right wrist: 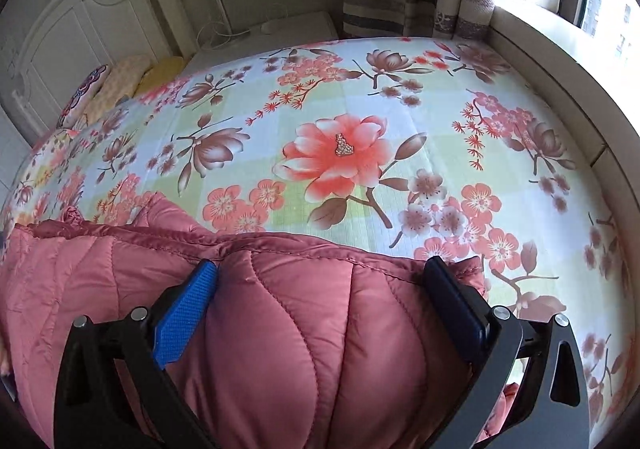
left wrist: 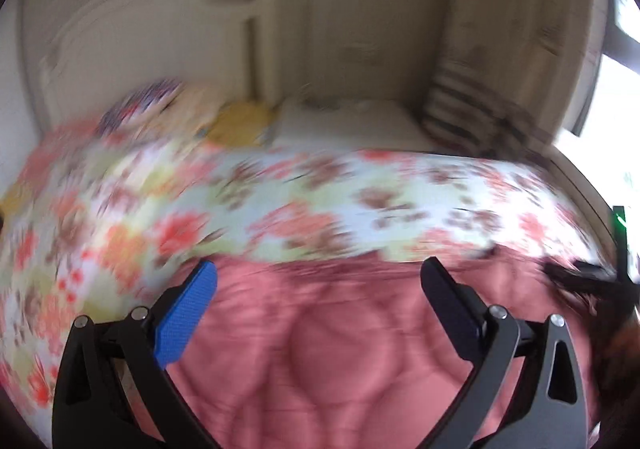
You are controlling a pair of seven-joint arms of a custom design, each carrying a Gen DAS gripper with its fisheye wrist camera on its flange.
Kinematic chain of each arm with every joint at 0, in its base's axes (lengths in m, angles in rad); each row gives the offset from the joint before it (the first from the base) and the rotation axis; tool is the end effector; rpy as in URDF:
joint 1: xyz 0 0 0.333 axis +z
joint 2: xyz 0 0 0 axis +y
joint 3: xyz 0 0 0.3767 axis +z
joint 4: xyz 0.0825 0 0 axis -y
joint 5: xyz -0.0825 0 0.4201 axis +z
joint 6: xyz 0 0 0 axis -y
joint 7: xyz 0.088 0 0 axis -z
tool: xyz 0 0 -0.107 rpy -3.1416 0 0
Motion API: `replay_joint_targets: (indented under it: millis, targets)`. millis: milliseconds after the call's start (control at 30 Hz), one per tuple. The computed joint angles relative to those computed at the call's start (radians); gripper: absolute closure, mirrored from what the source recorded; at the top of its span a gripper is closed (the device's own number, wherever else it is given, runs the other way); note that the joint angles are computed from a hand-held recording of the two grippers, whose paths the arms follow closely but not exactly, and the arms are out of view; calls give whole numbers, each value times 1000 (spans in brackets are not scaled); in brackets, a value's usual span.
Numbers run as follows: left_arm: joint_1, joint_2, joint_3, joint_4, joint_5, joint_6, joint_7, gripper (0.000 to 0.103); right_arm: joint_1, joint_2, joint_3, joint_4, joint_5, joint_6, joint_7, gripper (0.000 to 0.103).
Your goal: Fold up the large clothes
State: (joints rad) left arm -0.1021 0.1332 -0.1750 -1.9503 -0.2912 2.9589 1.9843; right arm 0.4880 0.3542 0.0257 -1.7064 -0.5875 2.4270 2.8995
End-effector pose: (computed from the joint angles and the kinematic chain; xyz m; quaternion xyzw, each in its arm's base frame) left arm 0.6562 -0.1601 0.5586 -0.4928 0.7567 -0.3466 0.2536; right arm 0.6452 0.3590 0.4651 -0.5140 0.8098 -0.1966 0.2035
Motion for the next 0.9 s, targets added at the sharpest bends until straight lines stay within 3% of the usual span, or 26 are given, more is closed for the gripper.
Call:
replay_joint_targets:
  millis: [33,100,167,233,300,367,433,467,533,633,667,700,733,800,900]
  targets:
    - [7,-8,-32,-26,106,48,-39,2,1,2,0,3,-1,-4,-1,5]
    - [-64,-9,-2,-62,295,96,-93,2,1,-1,-1,-1,-1,-2,0,5]
    - [-201,29,114,-55,613,48,-276,2,2,0,-1,0,-4,1,4,5]
    - [-222,74,123,-45,700,12,-336,2,3,-2,-2,-2,-7,0,9,5]
    - [-142,86,39,-30,550,-8,-237,2,0,-7,-1,-12,-5,16,11,5]
    - [-32,101,-76,23,351,-123,-86,2,-1,-14,-2,-24,-7,29,19,5]
    - [10,102,-100,60,241,-195,6,2,-2,-11,-1,-20,-8,25,17,5]
    - [1,96,-71,61,259,-182,-25,2,-2,-12,-1,-22,-9,24,18,5]
    - [-63,91,53,61,288,-132,-99,2,-1,-14,-2,-25,-14,29,24,5]
    - [-93,140,180,134,369,-208,-286,2,-2,-16,-2,-29,-16,36,30,5]
    - [-62,167,176,165,356,-251,-300,2,-1,-15,-2,-28,-17,34,29,5]
    - [-6,187,137,183,272,-281,-253,2,-2,-16,-2,-29,-16,35,30,5]
    - [77,203,63,197,119,-310,-162,2,-3,-18,-2,-32,-16,38,31,5]
    - [143,206,6,193,9,-309,-94,2,-5,-19,-1,-38,-15,51,34,4]
    - [79,193,50,147,227,-209,-241,2,-4,-16,0,-30,-13,40,30,4]
